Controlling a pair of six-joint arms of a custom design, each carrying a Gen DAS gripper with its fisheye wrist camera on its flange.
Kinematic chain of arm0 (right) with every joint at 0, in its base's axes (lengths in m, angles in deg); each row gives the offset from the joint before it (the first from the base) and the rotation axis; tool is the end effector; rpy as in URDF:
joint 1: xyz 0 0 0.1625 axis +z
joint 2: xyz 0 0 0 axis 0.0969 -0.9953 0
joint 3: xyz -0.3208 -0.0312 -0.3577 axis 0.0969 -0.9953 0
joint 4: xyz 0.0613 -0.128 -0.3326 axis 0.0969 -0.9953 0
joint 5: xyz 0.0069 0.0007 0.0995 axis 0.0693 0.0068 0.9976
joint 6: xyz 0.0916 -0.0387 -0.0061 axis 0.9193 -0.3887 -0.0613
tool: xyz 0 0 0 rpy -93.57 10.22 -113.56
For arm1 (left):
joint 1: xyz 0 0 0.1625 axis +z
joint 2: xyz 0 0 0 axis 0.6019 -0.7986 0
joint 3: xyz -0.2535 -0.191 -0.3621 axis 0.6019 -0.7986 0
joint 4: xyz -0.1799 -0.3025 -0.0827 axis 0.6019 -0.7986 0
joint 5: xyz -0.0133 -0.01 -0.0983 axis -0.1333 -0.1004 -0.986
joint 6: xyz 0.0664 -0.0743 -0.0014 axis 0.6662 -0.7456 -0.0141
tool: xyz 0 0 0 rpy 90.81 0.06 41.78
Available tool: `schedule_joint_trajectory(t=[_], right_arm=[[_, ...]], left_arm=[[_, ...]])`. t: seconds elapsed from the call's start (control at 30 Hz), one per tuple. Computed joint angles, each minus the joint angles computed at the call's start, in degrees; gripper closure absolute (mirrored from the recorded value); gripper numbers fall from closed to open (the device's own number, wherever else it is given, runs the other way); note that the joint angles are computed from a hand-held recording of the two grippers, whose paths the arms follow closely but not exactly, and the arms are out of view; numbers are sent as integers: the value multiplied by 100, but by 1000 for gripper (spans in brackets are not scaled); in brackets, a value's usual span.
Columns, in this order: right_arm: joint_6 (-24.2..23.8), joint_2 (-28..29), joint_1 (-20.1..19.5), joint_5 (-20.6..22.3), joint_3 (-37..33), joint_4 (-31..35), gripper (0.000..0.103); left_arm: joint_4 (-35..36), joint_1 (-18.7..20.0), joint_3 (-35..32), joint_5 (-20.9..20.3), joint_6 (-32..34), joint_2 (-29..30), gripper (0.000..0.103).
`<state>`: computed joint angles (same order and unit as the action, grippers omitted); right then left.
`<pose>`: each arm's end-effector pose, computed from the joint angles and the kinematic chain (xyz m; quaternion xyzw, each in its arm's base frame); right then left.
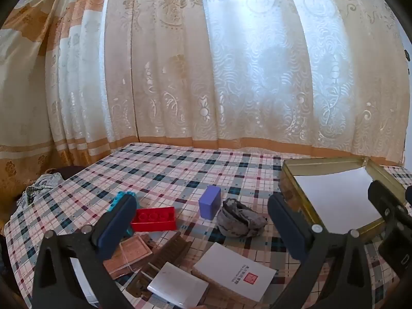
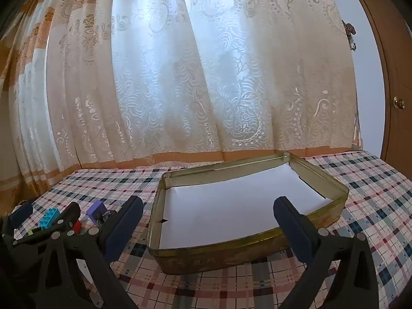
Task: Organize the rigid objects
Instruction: 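Move both tools toward the clear plastic box among the scattered items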
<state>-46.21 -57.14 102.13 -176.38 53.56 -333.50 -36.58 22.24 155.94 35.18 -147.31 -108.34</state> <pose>0.2590 -0.5110 -0.0308 0.2345 -0.7696 0.5370 0.2538 -0.0418 -0.4991 0.1805 0.0898 0.7058 -0.5673 0.4147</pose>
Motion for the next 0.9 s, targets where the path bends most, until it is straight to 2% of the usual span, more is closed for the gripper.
schedule_joint_trajectory(t=[0.9], right_arm=[[-51, 10, 19, -47, 1, 14, 1]], left_arm=[[256, 57, -116, -73, -258, -2, 0]])
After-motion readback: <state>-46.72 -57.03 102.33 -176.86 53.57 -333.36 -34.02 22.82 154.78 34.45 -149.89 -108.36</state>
